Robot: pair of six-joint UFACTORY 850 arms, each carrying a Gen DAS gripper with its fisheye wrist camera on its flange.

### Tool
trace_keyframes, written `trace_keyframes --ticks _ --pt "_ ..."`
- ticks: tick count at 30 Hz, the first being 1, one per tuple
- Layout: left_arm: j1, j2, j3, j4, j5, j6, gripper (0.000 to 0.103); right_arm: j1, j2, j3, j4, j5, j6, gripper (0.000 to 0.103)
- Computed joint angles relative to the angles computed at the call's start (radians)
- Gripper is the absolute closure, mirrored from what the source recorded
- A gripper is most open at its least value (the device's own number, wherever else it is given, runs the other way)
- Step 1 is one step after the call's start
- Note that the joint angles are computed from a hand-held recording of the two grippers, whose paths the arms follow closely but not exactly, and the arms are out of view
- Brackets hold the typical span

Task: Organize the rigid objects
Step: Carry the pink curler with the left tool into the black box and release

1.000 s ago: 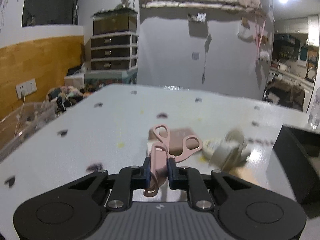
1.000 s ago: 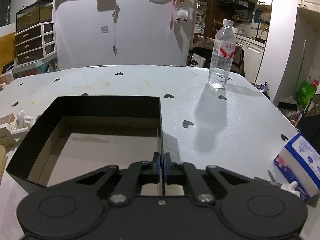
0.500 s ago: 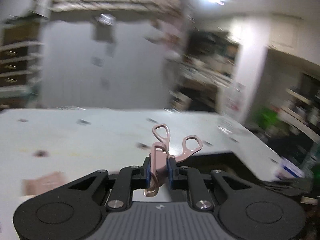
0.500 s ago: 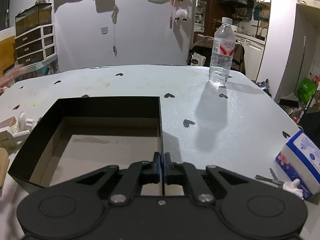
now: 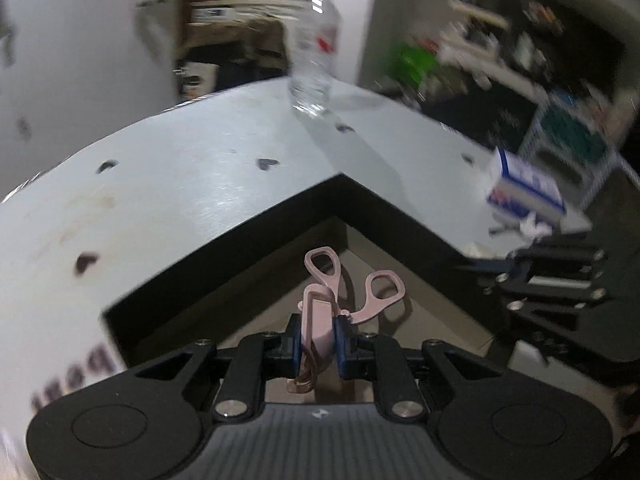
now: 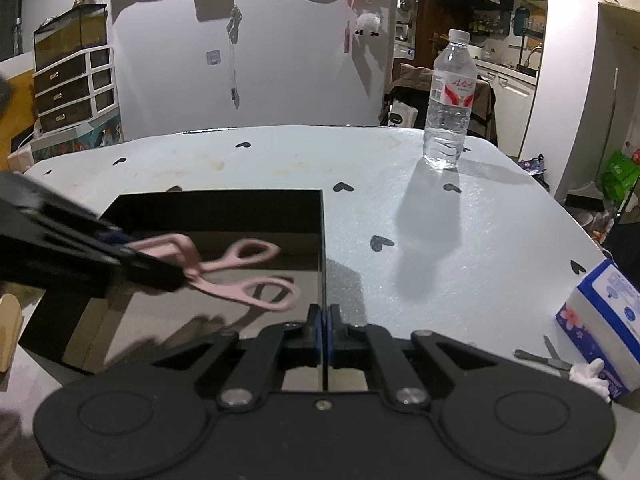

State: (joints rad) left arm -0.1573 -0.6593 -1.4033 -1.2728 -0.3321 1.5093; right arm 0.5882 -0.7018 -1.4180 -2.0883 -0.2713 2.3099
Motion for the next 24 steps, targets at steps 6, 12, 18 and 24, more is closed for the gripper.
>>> trace_keyframes --ticks 6,12,18,24 --pt "0.003 -0.085 -0.136 0.244 -0.041 -0.114 0.084 -0.002 -0.002 -0.006 0.024 0.012 -0.031 0.100" --pt "-0.007 -0.121 -0.177 0.431 -0.004 -0.283 0.075 -0.002 -0.004 -0.009 0.046 0.016 -0.054 0.100" --pt "-0.019 -0.125 -0.168 0.503 0.053 -0.373 0.065 -0.002 -0.003 -0.008 0.047 0.019 -0.054 0.100" --pt "-0.037 -0.100 -0.134 0.732 0.124 -0.623 0.055 -0.002 -0.005 -0.011 0.056 0.022 -0.063 0.100"
